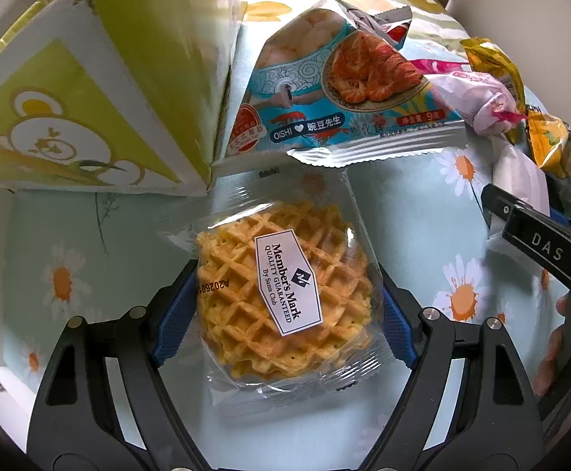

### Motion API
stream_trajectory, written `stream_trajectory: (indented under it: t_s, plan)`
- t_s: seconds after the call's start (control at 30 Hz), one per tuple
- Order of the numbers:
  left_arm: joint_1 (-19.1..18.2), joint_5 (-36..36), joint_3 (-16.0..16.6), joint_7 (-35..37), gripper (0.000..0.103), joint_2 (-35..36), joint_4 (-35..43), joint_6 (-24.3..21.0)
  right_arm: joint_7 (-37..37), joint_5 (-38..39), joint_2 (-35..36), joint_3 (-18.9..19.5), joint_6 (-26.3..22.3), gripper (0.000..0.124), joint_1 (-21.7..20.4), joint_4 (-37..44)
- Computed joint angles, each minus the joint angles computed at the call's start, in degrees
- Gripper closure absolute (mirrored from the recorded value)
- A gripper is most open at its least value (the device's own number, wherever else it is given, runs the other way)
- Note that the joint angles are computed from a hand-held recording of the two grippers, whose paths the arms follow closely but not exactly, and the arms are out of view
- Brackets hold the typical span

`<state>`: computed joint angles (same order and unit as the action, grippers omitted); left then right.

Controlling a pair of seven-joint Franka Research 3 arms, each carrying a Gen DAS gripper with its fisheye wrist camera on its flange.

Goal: Organize snacks
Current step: 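Lower the left tool onto the waffle pack and grasp it, then carry the waffle pack with left tool while right tool carries the white pack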

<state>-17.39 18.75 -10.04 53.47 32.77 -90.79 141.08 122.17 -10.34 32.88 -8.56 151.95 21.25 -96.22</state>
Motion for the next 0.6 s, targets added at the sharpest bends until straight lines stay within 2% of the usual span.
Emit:
stream_trajectory:
  t_s: [0.3,0.6]
  plan:
    - [0.82,-0.05,-0.02,0.1,0.023,-1.57,-2.71,2.31,-2.34,2.95,-2.92,2.19,2.01,0.059,-1.02,-4.1]
    - [1.1,0.57,0.04,-0.62,0.023,-3.73,-6.02,8.1,-2.46,3.34,-10.48,2.41,6.08,0.059,-0.57,-11.62]
